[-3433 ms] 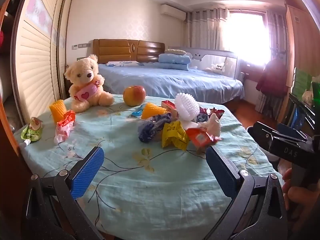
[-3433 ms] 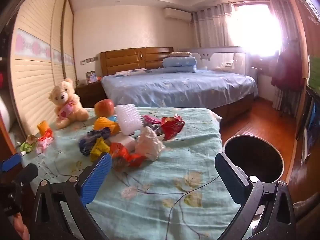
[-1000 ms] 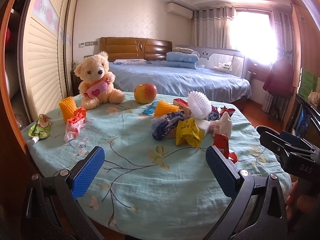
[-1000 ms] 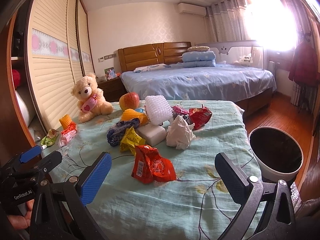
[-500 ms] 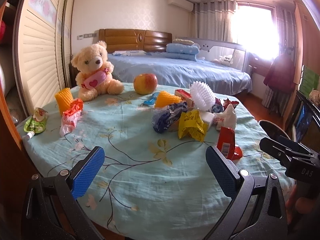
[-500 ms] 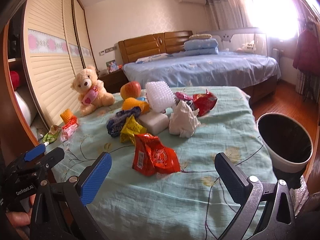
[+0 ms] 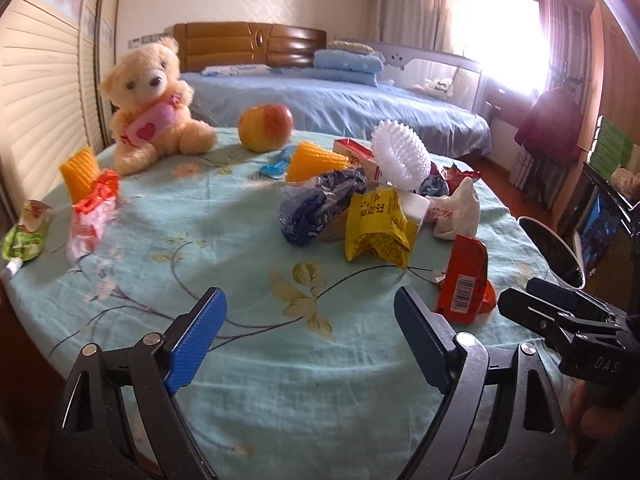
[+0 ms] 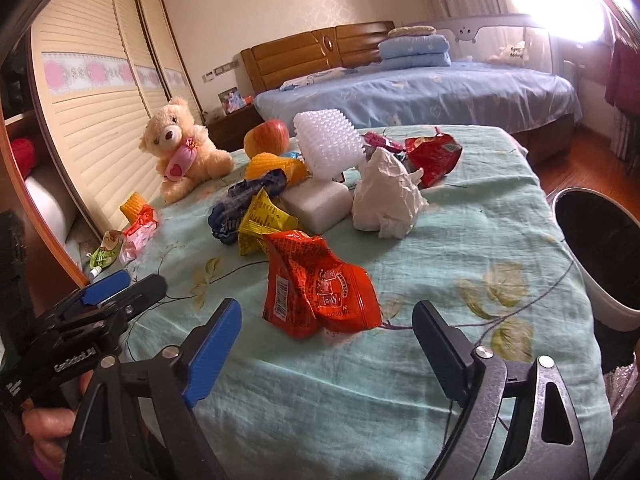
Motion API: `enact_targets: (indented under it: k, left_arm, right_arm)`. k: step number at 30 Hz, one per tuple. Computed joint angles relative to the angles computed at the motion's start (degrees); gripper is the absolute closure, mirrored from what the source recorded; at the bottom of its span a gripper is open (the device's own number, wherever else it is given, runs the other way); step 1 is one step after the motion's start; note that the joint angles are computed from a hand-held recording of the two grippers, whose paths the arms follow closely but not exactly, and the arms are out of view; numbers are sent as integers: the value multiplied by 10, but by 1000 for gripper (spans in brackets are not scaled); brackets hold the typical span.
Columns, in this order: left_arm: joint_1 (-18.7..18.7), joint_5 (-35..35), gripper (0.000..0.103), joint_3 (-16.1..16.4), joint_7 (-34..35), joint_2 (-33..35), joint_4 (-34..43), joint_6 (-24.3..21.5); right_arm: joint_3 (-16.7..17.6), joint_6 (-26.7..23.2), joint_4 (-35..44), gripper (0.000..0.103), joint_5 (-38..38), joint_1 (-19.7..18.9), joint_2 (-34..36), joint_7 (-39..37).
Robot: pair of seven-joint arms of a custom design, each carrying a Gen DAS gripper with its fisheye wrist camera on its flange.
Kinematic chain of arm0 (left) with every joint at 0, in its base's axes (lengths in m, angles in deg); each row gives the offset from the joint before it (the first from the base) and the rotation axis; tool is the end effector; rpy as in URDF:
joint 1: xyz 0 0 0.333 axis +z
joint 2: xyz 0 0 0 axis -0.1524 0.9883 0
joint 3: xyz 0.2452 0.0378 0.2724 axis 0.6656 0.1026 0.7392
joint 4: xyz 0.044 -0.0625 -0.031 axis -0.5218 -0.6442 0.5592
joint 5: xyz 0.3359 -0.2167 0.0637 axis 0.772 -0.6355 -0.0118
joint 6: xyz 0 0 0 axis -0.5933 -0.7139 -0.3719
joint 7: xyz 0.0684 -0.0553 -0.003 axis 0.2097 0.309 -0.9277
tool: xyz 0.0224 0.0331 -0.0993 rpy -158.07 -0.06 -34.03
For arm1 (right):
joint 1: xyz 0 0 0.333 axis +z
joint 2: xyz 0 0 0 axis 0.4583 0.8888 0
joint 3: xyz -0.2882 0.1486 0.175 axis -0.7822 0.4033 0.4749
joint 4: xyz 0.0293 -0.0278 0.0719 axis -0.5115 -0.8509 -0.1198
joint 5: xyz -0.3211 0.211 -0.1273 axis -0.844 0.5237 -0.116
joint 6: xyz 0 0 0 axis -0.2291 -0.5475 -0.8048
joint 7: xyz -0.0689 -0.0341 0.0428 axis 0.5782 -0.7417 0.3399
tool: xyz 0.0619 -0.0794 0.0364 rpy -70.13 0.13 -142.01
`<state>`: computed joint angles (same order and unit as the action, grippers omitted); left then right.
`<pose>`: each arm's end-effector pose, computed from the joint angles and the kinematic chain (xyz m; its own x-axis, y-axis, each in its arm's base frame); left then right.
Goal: Collect trash
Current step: 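Grasp the red snack bag with the right tool while the left tool grasps the yellow wrapper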
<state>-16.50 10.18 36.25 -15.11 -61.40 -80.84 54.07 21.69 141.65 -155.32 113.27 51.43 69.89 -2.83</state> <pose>0.3884 -0.2151 0.4555 0.4912 -0.8656 0.0979 -0.4926 -0.3687 -0.7883 0.5161 0.3293 0.4463 0.6856 -0.6866 -0.2419 -0.6115 -0.3629 -0.7031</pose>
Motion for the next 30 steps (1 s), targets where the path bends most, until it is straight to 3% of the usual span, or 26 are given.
enact_targets:
  k: [11, 13, 16, 18, 19, 25, 30]
  left_arm:
    - [13, -1, 30, 33, 62, 59, 36, 54]
    - [15, -4, 33, 40, 75, 72, 44, 67]
    - [19, -7, 38, 49, 91, 88, 54, 90]
    - [22, -8, 39, 54, 99, 99, 63, 103]
    - [23, -9, 39, 56, 102, 104, 67, 108]
    - [27, -1, 38, 65, 94, 131, 92, 146]
    - [15, -28, 39, 72, 116, 167, 122, 130]
  right_arm:
    - [-1, -49, 35, 24, -84, -8, 33, 79]
    - [-1, -61, 43, 33, -104, -10, 41, 98]
    - [0, -83, 54, 70, -124, -18, 51, 121]
    - [6, -102, 61, 89, -113, -29, 54, 116]
    - [6, -103, 62, 93, -113, -30, 54, 116]
    - [2, -100, 60, 94, -113, -37, 45, 110]
    - [-6, -93, 56, 94, -115, -43, 40, 117]
